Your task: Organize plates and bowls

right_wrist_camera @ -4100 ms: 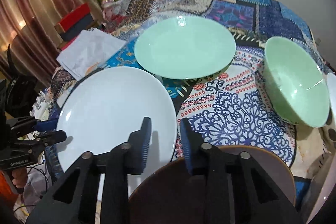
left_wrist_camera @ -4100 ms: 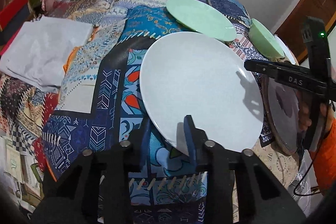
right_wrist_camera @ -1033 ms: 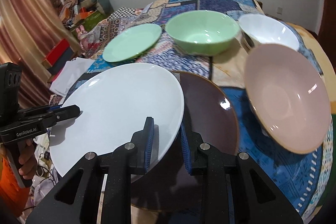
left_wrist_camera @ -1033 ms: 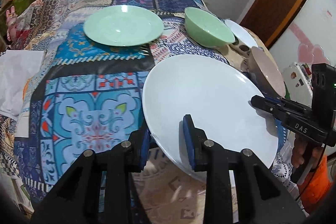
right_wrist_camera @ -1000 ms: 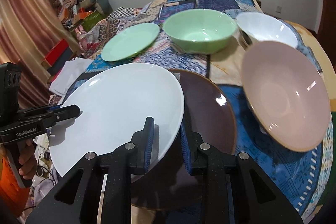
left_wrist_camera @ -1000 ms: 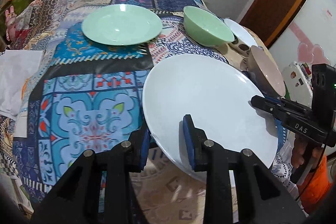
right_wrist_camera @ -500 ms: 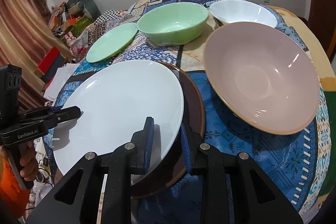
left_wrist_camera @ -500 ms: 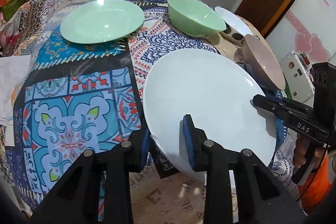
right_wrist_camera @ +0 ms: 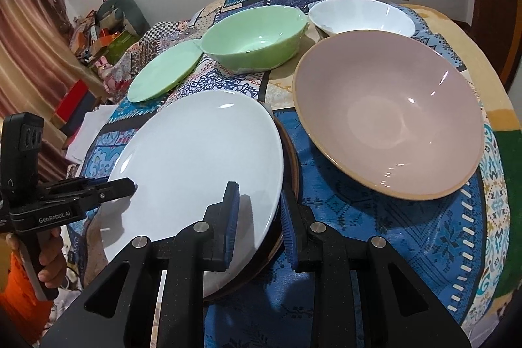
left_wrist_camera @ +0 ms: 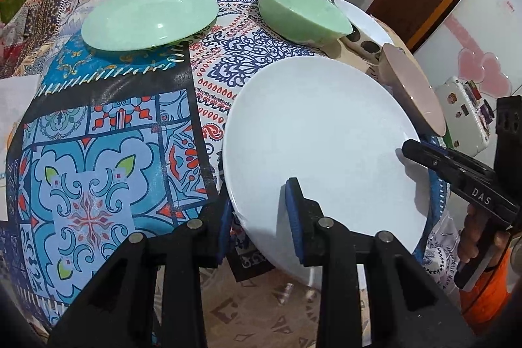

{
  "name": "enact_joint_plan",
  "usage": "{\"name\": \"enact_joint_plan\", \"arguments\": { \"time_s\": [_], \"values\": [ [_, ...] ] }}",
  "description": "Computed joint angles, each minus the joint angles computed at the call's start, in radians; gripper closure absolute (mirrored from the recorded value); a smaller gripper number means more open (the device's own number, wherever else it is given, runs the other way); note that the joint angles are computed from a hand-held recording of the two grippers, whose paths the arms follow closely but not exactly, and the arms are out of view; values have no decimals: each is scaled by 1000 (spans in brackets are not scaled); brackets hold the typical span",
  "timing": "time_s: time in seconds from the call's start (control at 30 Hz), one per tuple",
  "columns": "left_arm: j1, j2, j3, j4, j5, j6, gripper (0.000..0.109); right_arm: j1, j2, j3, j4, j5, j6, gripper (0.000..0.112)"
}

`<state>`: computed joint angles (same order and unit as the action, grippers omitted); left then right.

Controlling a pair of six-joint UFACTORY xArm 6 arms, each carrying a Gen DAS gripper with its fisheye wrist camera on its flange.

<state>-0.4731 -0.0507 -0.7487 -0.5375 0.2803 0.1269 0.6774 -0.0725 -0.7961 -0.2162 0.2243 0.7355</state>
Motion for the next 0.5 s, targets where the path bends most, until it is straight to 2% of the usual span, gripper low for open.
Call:
{"name": "enact_joint_plan", "arguments": {
  "time_s": [0.2,0.27,0.37,0.43,0.5],
  "values": [
    [0,5,0,109,-4,-79,76,-3,-6,-7,-57,28,26,89],
    [-4,4,6,161,-16,-112,76,-6,-15,-14,-151,69,92,88],
    [-4,5,6,139,-17,-96,76,-6,-22,-9,-134,63,67,88],
    [-1,-3,12,133,-20,-88,76,-4,-20,-21,-165,91,80,88],
    [5,-27,34,213,-51,-146,76,-4,-19,-31,-186,105,88,88]
  ]
}}
